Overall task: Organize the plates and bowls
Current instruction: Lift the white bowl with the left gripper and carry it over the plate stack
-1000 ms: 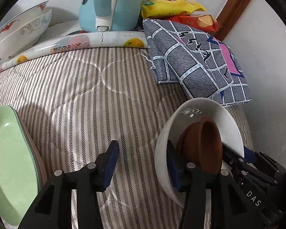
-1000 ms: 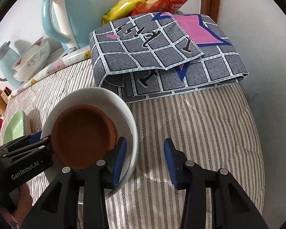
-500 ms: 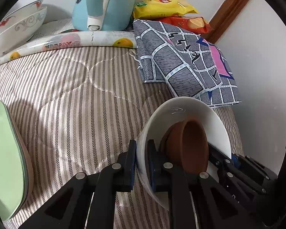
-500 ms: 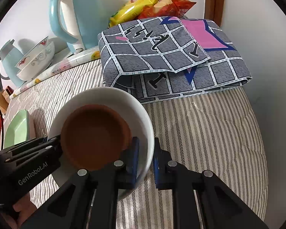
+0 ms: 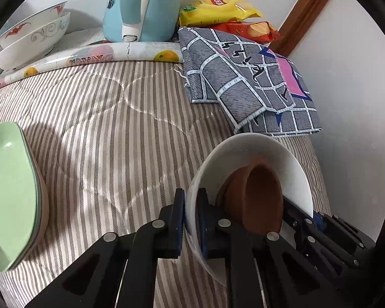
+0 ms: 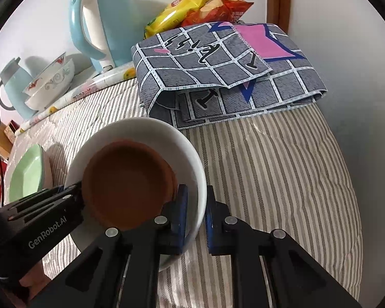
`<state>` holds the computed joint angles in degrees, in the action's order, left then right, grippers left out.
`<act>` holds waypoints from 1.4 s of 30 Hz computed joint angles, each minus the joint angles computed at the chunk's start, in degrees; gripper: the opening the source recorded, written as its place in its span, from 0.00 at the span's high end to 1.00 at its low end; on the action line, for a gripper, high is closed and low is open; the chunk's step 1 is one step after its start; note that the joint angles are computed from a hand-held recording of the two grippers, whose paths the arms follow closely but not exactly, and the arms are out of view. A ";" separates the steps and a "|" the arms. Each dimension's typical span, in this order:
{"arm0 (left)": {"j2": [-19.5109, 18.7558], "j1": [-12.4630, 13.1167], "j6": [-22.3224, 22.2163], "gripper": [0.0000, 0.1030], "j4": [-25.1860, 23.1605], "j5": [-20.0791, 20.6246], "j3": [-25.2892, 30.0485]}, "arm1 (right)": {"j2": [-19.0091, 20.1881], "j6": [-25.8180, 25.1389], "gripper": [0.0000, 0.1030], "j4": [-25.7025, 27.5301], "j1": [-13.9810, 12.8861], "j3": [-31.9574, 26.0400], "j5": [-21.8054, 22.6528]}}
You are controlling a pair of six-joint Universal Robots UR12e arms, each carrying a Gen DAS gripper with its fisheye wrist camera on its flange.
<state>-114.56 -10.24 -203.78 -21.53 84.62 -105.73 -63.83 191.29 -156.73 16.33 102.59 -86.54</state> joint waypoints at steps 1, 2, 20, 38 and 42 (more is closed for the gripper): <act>0.18 -0.11 -0.06 0.90 0.04 0.07 -0.21 | -0.22 0.12 0.88 -0.04 0.00 0.28 0.00; 0.41 -0.22 -0.16 0.90 0.18 0.16 -0.48 | -0.46 0.23 0.88 -0.02 0.02 0.56 -0.05; 5.50 -2.05 -1.44 0.91 3.34 1.96 -4.99 | -6.28 2.01 0.89 -4.52 0.75 6.32 -1.10; 10.46 -1.16 -1.43 0.91 6.30 4.22 -9.35 | -8.50 2.41 0.90 -6.75 3.22 7.15 -2.12; 11.41 -0.59 -0.70 0.90 6.88 4.68 -10.19 | -8.38 2.89 0.90 -7.17 3.94 6.76 -1.94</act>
<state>-103.15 -10.83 -204.47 -14.65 89.29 -115.92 -72.21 194.18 -163.90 20.27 109.35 -88.48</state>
